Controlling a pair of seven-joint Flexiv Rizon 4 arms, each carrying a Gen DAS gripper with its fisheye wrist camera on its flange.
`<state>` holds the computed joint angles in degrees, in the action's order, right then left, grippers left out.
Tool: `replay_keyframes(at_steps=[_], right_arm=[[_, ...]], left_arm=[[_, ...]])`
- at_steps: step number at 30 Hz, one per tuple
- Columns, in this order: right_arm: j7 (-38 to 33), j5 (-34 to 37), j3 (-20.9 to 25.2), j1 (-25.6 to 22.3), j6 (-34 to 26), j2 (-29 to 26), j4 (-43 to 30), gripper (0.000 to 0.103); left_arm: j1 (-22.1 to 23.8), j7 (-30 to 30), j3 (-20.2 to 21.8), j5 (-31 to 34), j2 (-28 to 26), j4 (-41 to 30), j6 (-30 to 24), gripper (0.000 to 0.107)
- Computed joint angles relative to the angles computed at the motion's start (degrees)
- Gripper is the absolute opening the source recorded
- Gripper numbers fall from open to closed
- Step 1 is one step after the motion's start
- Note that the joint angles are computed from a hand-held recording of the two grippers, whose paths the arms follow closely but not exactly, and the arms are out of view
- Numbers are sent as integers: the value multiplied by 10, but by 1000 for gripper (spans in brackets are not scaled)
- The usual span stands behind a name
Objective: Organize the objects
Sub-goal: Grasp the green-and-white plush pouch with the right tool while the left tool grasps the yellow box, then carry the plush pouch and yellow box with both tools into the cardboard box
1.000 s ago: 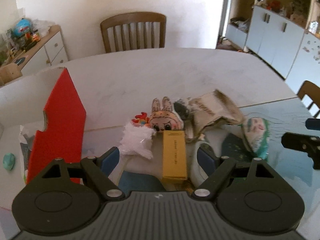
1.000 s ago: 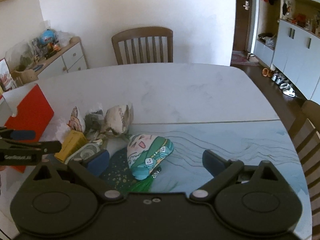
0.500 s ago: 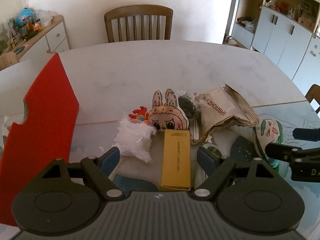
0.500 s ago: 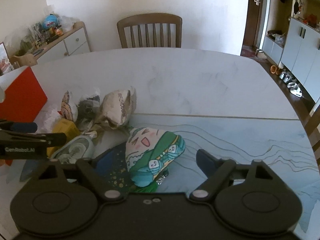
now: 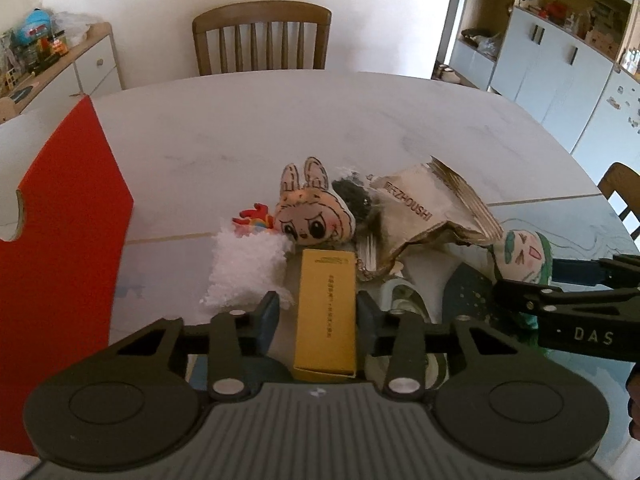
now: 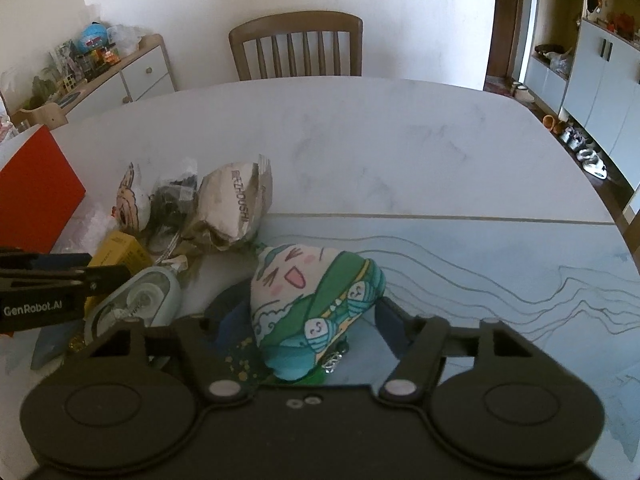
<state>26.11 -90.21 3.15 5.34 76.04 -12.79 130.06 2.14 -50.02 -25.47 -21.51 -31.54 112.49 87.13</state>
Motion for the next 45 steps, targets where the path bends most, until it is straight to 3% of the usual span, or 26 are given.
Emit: replay_keyframes(at_steps=[3,11,20,30,35,45], right_arm=[[4,1,2,3,-5,0,0,60],[9,1,4,7,-13,10,7,50],[13,14,17,11,-18,52,27,50],[-17,61,40,33,-57,115,45,50],[-61,111,56,53,-87,134,35,50],[-126,166,72,99,-120,121,-32,50]], left_arm=[[14,5,-17,-6,2,6,-2,30],[37,6,-36,-37,15,19,-17,29],[81,37,-85,-116,56,54,-27,29],[112,137,-120,-249,125,85,-55,29],[109,185,-99,-298,162,85,-93,29],[86,229,-11,-324,207,66,-173,29]])
